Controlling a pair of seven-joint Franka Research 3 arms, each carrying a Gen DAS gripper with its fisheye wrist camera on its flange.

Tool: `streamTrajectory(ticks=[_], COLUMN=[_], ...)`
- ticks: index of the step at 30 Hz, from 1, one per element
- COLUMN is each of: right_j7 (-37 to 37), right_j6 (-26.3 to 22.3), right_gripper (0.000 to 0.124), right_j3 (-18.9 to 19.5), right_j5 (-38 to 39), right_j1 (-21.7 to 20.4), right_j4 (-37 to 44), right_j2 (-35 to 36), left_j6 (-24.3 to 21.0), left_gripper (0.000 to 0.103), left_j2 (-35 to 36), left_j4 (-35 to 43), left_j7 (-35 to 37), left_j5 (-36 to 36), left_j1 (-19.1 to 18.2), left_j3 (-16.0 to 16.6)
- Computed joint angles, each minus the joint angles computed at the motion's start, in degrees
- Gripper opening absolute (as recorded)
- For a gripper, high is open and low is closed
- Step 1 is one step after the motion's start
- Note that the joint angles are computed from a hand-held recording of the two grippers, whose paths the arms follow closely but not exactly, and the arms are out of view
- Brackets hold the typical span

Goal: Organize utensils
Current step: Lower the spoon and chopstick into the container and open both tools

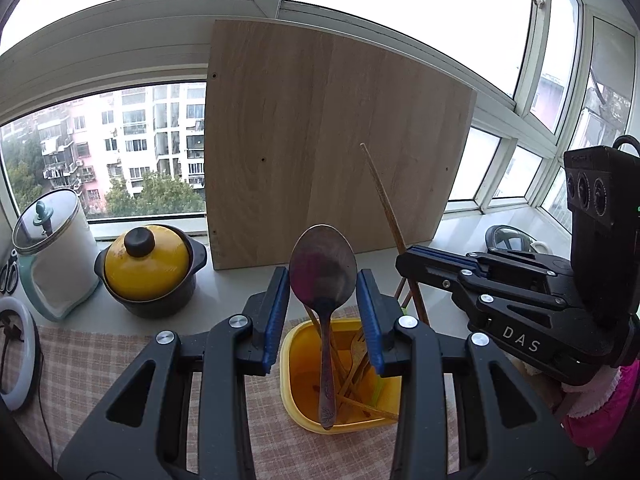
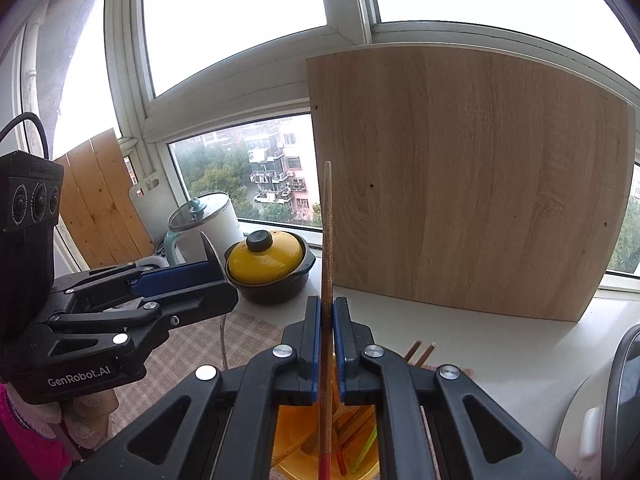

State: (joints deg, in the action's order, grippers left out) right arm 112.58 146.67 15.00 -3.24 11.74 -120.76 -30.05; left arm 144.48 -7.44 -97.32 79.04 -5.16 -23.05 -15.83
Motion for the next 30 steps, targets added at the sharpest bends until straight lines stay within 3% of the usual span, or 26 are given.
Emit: streamTrajectory(ticks=[16, 30], right_j7=[3.5, 3.6], right_j6=[4.3, 4.7], right_gripper=[0.003, 0.003], right_j3=[-0.6, -1.8], right_j5=[-0.1, 3.4], right_j1=[-0.2, 1.2], right_j4=[-1.8, -7.2], right_j2=[3.5, 0.1], left_j6=[0.0, -1.5], left_gripper=[0.034, 0.034], left_j2=[2.4, 0.7], left_j4=[1.3, -1.0], left_j7=[0.4, 1.3], left_j5=[-1.5, -3.9], left_j1=[0.3, 0.0], left_j3=[-0.3, 0.1])
